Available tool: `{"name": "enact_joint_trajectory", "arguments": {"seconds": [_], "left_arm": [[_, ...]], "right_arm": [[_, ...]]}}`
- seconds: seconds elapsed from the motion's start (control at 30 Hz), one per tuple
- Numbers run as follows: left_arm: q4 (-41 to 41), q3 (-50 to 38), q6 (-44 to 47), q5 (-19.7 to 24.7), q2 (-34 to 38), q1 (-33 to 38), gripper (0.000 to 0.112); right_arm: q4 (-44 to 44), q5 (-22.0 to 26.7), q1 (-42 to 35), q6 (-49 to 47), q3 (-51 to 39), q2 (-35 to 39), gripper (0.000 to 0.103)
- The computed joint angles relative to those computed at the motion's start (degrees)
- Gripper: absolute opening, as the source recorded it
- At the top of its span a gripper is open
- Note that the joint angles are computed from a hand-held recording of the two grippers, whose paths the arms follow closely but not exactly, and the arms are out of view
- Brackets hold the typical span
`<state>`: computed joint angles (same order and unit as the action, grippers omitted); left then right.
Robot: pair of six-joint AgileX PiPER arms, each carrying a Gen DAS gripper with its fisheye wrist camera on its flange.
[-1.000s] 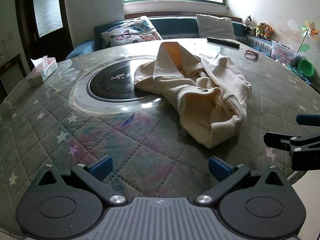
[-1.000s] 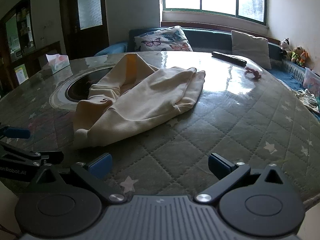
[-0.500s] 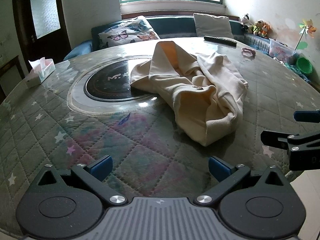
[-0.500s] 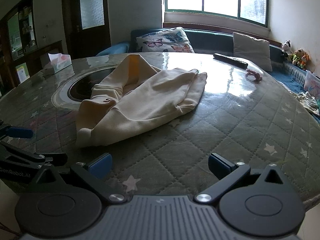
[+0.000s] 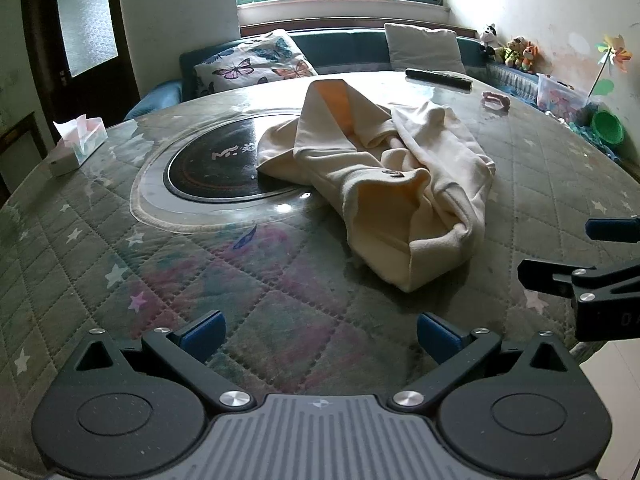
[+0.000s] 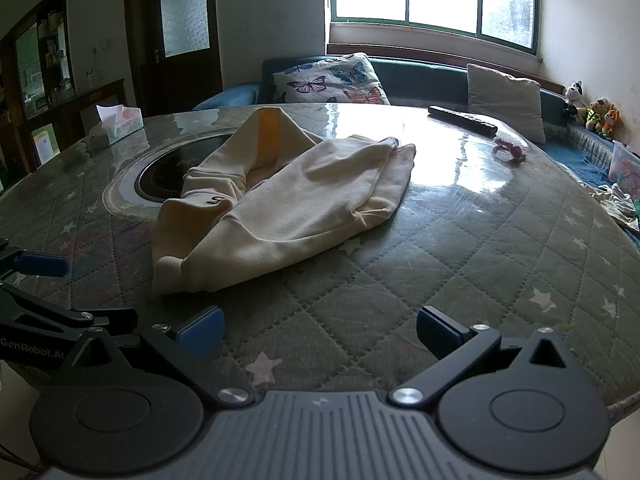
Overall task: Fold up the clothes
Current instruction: 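Move both grippers toward the crumpled cream shirt on the table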
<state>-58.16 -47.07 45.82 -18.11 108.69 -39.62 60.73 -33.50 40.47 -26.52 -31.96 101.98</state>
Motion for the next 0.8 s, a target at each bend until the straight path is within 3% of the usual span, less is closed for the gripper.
{"name": "enact_joint_trajectory", "arguments": {"seconds": [0.8], "left_arm": [[-1.28,-1.58,2.01,1.33,0.63,0.90,0.103]], "right_arm": [[-0.66,1.02,-0.95,-0.42,-1.55,1.24,0.103]]}}
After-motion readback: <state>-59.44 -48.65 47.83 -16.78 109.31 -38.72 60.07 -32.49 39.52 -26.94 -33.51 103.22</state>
